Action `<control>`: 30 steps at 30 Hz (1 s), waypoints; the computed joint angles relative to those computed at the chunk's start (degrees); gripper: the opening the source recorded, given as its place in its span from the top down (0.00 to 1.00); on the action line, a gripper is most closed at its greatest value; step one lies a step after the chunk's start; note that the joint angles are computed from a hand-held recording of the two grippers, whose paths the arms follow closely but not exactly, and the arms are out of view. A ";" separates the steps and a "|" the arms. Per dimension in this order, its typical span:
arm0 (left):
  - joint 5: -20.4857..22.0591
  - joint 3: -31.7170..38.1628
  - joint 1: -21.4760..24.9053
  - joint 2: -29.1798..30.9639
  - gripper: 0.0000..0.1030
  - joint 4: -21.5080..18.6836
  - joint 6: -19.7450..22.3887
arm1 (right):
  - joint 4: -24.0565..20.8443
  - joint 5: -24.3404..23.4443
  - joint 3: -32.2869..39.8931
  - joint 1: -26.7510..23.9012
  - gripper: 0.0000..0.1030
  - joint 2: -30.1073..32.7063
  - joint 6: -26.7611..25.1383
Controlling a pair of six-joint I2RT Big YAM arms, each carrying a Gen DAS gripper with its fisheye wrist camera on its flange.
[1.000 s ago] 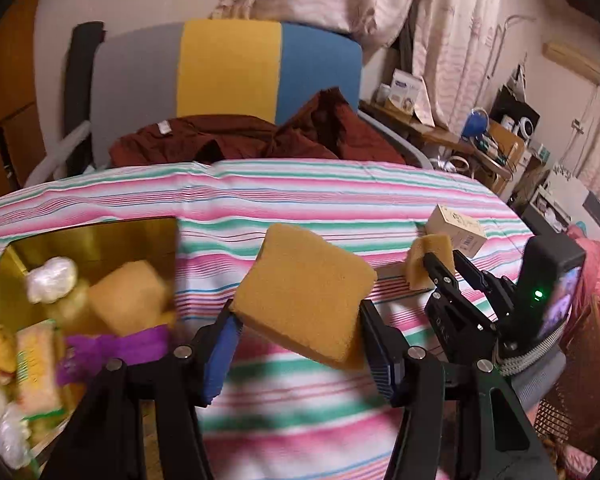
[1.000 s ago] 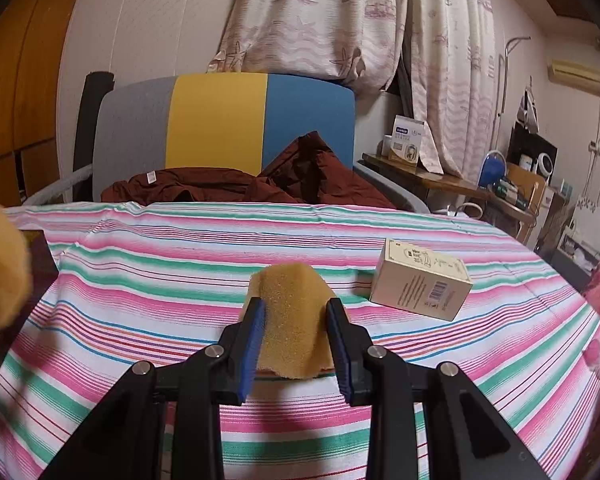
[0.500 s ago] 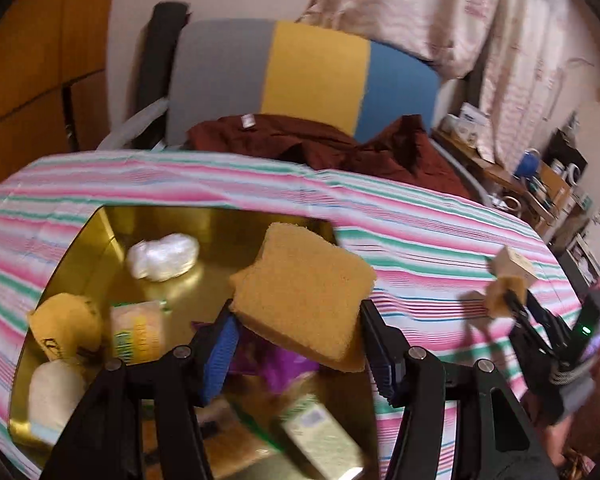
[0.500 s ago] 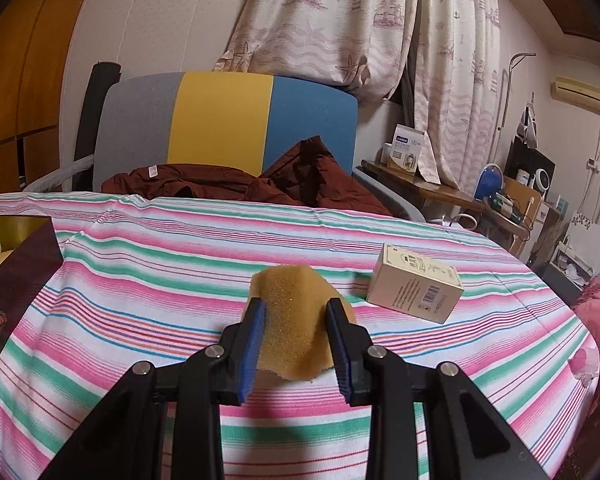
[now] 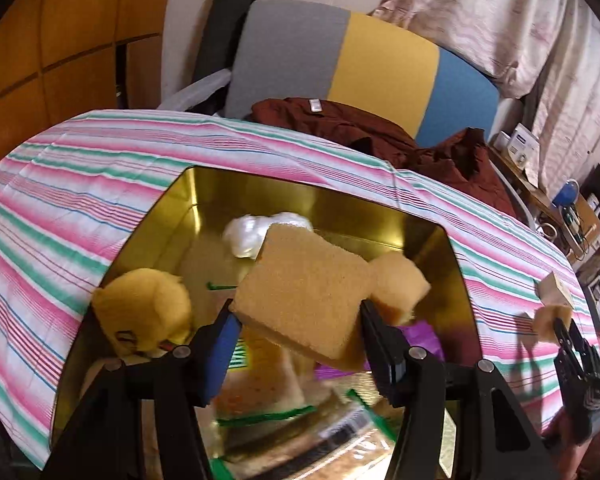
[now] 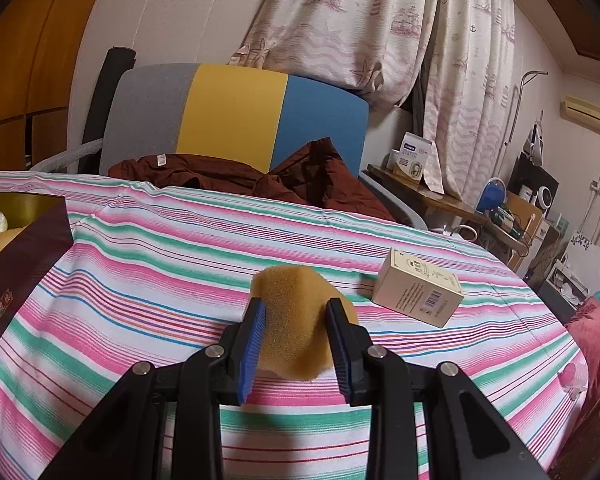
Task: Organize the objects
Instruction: 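Lower the left tool's yellow sponge into the gold tray and open it, then lower the right tool's yellow sponge into the gold tray and open it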
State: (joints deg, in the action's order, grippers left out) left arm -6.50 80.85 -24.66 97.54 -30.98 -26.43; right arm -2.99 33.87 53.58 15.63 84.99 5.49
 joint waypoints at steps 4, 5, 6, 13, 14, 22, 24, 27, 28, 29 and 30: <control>1.04 -0.80 0.62 -0.22 0.42 -0.01 -0.71 | -0.48 -0.58 -0.43 0.28 0.70 -1.00 0.74; 1.02 -0.87 0.65 -0.18 0.42 -0.01 -0.52 | -0.58 -0.90 -0.59 0.34 0.70 -1.42 1.13; 0.99 -0.80 0.67 -0.10 0.42 0.01 -0.32 | -0.60 -1.21 -0.76 0.47 0.70 -1.97 1.62; 1.93 1.31 1.06 1.96 0.39 -0.31 0.56 | 0.79 -1.80 -1.11 3.02 0.70 -4.97 0.57; 2.18 2.01 1.09 2.60 0.38 -0.99 0.89 | 1.12 -1.69 -1.14 3.38 0.70 -5.05 -0.10; 1.74 0.27 1.00 0.69 0.04 -0.10 -0.28 | -1.28 -3.06 -0.06 3.57 0.70 -4.08 2.79; 1.29 -1.56 0.86 -1.07 0.04 1.18 -0.14 | -1.79 -3.47 0.05 3.78 0.70 -4.12 3.31; -0.20 -5.74 0.42 -4.39 0.02 4.18 0.20 | -2.24 -4.12 0.37 4.45 0.70 -4.17 2.82; -0.65 -6.59 0.31 -5.02 0.02 4.79 0.22 | -2.35 -4.42 0.57 4.82 0.70 -4.28 2.62; -1.03 -8.07 0.20 -6.12 0.02 5.72 0.39 | -2.34 -4.65 0.81 5.27 0.70 -4.39 2.27; -1.25 -9.21 0.13 -6.95 0.02 6.34 0.59 | -2.47 -5.00 1.14 5.75 0.70 -4.48 1.98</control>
